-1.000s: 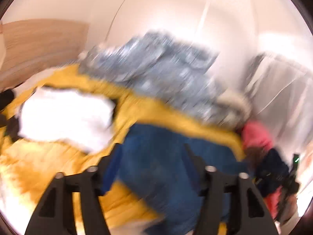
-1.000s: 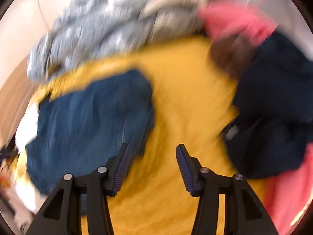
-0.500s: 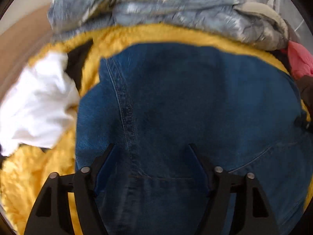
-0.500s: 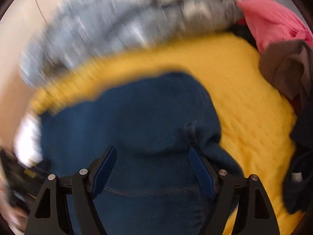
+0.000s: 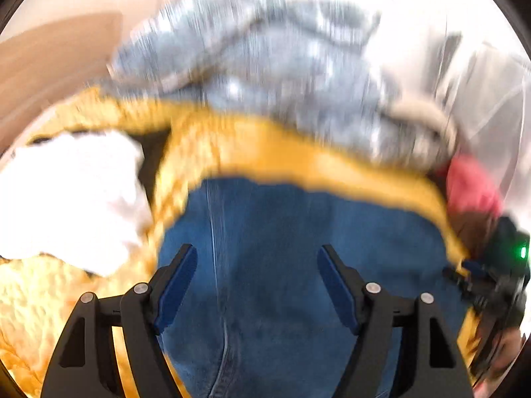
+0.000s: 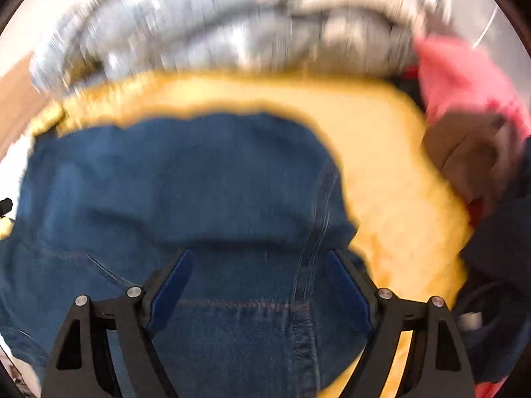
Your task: Fold clothes
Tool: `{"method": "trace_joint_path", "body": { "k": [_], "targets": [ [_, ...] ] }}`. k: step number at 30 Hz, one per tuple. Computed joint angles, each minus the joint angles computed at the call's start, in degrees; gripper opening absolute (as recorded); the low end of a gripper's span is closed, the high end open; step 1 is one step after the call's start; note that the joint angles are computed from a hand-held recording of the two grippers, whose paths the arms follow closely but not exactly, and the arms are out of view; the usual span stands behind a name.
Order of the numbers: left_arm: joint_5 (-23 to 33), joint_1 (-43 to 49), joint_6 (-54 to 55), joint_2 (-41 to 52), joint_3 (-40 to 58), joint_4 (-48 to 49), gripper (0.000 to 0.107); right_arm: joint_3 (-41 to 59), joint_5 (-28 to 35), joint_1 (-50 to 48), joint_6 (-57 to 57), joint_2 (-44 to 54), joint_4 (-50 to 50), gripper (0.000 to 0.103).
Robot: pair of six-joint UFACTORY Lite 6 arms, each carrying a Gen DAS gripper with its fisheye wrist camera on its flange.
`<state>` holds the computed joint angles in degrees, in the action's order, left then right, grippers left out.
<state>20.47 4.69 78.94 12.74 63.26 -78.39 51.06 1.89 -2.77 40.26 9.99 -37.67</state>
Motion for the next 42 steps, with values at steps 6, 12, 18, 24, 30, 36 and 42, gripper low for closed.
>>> {"method": "trace_joint_path", "body": {
  "k": [6,12,18,24,30,36,42],
  "targets": [
    [-7.83,-7.28,-33.61,5.76,10.44,30.21,0.08,8.3,8.54,9.45,32.47,0.0,-31.99,0.085],
    [-0.56,-10.71,-66.85,22.83,28.8,64.67,0.079,21.44,13.42,14.71,16.09,12.81,-14.61,0.085],
    [4.62,-10.88,-69.63,34.92,40.01,65.84,0.08,37.23,14.28,13.89,-15.63,27.14,19.89,0.085],
    [5.34,-10.77,-67.78,40.43,43.2,64.5,0.084,45.09,16.32,13.1,-25.22,38.63,29.93,0.089],
    [-0.46,-11.25,-68.58,34.21,34.81,66.84,0.084,44.0,16.61,12.33,-28.53,37.02,33.09,0.09],
    [-5.39,-13.38,-71.0,21.72,21.14,76.34,0.084,34.68,14.57,10.84,-14.6,25.31,19.75,0.09],
    [0.47,-14.39,-58.47,7.26,5.53,68.01,0.084,24.87,23.16,8.38,-37.36,15.07,42.89,0.09]
  ]
}}
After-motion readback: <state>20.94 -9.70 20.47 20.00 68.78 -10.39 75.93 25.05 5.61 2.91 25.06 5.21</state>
